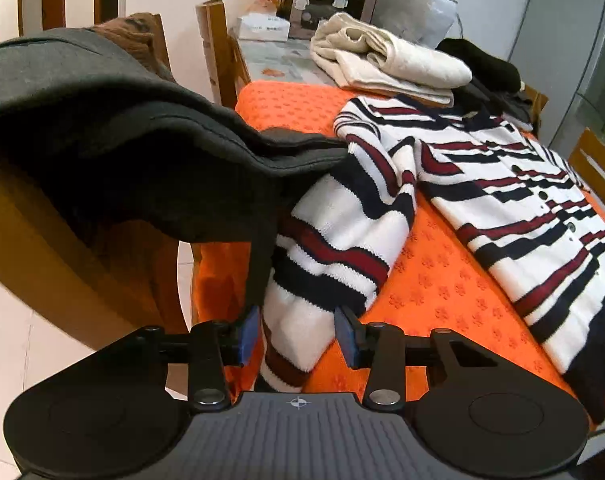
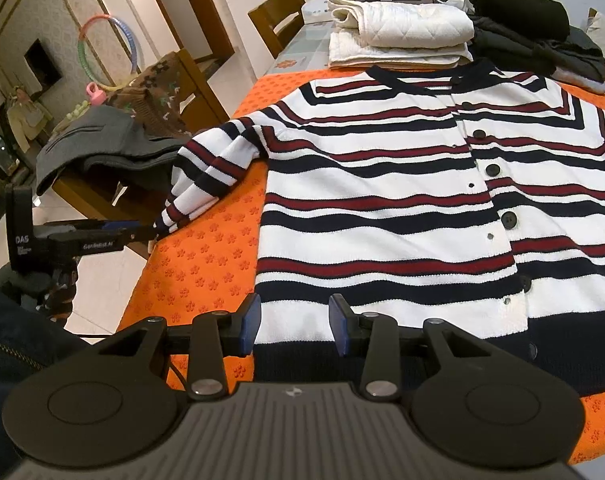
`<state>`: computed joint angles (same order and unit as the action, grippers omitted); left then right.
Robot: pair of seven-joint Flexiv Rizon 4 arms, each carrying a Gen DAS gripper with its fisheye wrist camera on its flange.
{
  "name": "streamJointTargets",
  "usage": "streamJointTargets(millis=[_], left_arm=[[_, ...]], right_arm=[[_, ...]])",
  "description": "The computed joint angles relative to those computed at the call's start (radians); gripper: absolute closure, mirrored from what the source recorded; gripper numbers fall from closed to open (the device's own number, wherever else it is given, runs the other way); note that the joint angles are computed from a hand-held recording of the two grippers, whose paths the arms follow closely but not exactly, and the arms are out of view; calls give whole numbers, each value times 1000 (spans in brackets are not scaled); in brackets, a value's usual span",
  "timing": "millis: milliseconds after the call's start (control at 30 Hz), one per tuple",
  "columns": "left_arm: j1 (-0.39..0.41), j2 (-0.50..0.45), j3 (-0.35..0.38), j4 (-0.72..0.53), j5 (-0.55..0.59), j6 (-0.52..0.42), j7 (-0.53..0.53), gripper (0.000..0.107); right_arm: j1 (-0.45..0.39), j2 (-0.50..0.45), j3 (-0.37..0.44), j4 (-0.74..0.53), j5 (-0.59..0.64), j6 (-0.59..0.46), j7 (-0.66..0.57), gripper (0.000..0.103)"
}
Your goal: Fold clothes
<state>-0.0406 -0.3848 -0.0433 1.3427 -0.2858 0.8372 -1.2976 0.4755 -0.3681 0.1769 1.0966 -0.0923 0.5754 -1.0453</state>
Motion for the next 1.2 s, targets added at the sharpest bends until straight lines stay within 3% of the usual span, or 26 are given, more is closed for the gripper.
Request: streamJointTargets(millis=[67,100,233,333,500,633,667,733,767,1200], left_arm=[[-1,-6,-8,-5,5,12,34,87],[-8,-9,-4,-13,22,18,35,104],[-38,-21,28,-52,94,69,-28,104],[-29,-31,13,-102,85,76,-25,105],[-17,-63,-27,-194,49,37,68,104],[-25,-77,-29,-212,50,-4,131,96],[-26,-76,-30,-207,46,-12,141,92],[-29,-67,-31,-181,44,-14,168,75],[-31,-62,-29,-164,47,-7,182,72],[4,25,2,15,13,-23,198,71]], right_arm=[[1,0,-2,1,-4,1,4,60],[2,1,-3,2,-7,2,8,60],[3,11,-8,22,-18,13,33,60],[0,24,-9,47,-24,27,57,60],[-4,43,-9,88,-37,54,97,60],[-8,57,-10,115,-52,69,125,60],[-8,60,-11,119,-57,70,133,60],[-10,66,-11,129,-64,73,144,60],[-11,68,-11,132,-67,73,148,60],[-16,42,-3,79,-56,18,110,60]])
